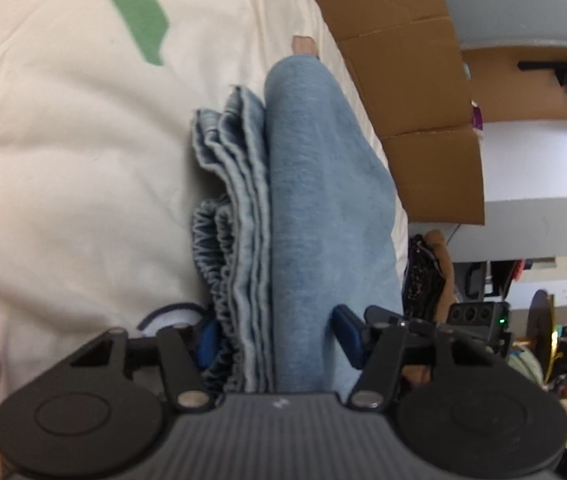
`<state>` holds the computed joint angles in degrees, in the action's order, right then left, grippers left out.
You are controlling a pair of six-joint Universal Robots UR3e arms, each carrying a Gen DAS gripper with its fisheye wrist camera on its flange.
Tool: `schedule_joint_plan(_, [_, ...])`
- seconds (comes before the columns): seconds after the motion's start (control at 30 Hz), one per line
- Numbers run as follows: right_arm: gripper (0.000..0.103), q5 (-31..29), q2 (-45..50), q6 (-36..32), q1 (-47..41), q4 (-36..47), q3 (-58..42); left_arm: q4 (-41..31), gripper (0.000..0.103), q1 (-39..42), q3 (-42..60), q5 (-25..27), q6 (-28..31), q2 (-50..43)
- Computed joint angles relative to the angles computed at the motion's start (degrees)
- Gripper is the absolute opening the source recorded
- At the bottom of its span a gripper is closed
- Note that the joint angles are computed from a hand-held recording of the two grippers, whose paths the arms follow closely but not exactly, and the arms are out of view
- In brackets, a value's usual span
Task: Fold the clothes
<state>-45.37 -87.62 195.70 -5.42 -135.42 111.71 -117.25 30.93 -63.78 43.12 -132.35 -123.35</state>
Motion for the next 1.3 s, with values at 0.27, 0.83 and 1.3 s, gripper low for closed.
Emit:
schedule_joint_plan(0.27, [0.02,0.58,-2.92,-2.93,-2.84,2.05,2.95,1.07,0.065,0.02,-0.62,1.17,-0.74,0.91])
schedule_joint_plan(0.83, [0.024,-1.31,0.3,-4.83,-1.29,8.13,-2.85,-5.69,0.082,2.73,-0.24,-0.97,3.11,-2.98])
schedule_joint_plan(1.3, [0.035,4.53,2.88,-0.33,-3.09,-1.12,2.76,-4.16,0.067,-1.91,1.07,-2.4,0.59,-3.72])
